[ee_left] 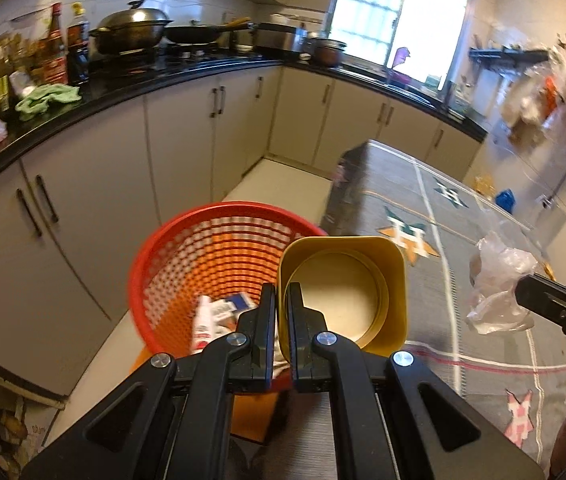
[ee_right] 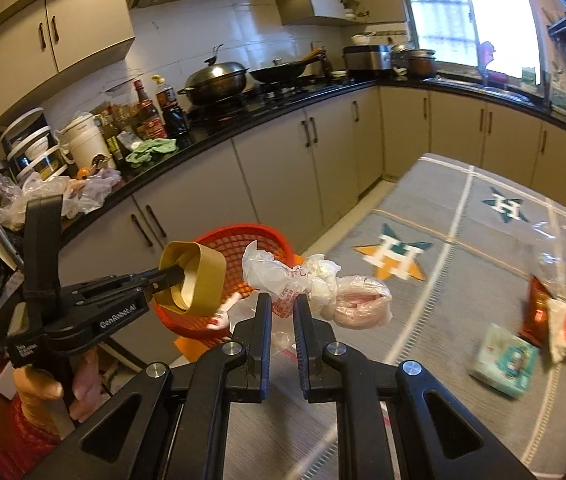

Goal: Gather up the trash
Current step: 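Carry the gold lid and plastic bags over the red basket and open both tools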

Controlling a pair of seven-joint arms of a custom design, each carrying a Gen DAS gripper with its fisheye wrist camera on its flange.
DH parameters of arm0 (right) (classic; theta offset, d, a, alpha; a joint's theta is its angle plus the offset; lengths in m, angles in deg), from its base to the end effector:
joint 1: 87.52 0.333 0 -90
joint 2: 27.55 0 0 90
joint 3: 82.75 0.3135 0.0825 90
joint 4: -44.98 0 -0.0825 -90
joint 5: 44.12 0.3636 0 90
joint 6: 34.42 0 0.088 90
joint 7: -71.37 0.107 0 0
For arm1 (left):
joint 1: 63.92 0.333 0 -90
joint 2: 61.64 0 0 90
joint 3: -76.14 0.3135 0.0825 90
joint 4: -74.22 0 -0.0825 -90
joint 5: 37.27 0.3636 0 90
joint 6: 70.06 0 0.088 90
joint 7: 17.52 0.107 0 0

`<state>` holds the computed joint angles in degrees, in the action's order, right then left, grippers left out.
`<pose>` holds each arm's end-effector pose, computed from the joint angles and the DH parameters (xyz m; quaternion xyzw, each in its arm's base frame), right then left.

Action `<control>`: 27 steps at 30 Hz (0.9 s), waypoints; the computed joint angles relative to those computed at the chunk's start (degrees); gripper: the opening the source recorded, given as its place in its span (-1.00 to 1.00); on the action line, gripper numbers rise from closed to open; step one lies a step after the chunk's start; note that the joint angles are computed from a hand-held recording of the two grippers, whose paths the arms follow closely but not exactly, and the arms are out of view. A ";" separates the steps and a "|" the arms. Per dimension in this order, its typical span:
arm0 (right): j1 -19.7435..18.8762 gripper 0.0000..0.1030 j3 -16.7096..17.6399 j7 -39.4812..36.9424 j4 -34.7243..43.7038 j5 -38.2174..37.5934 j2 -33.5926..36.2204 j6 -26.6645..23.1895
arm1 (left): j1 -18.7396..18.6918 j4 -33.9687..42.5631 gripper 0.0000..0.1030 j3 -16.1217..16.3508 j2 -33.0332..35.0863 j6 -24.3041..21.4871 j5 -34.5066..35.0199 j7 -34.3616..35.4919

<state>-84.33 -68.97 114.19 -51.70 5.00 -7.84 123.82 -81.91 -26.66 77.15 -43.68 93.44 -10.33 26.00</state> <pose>0.6604 0.1460 0.4817 -0.7405 0.5012 -0.1191 0.4317 0.6317 -0.2199 0.4832 -0.6845 0.6109 -0.3252 0.2291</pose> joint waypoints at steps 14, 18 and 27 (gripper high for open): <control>1.54 -0.76 1.84 8.58 16.84 -5.76 10.89 -9.50 | 2.31 -0.02 -0.90 0.54 1.20 -0.28 -2.16 1.56; 1.94 -0.76 2.41 11.90 21.92 -7.71 14.76 -12.37 | 2.69 0.94 -0.90 0.49 2.36 -0.82 -3.84 2.94; 3.23 -0.75 3.65 19.38 37.02 -10.81 25.29 -20.58 | 1.56 3.14 -0.82 2.37 4.68 -3.30 -2.62 1.35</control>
<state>-81.10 -65.32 133.57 -14.68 -5.81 17.45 103.24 -80.35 -23.52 79.52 -39.01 90.14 -12.95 27.35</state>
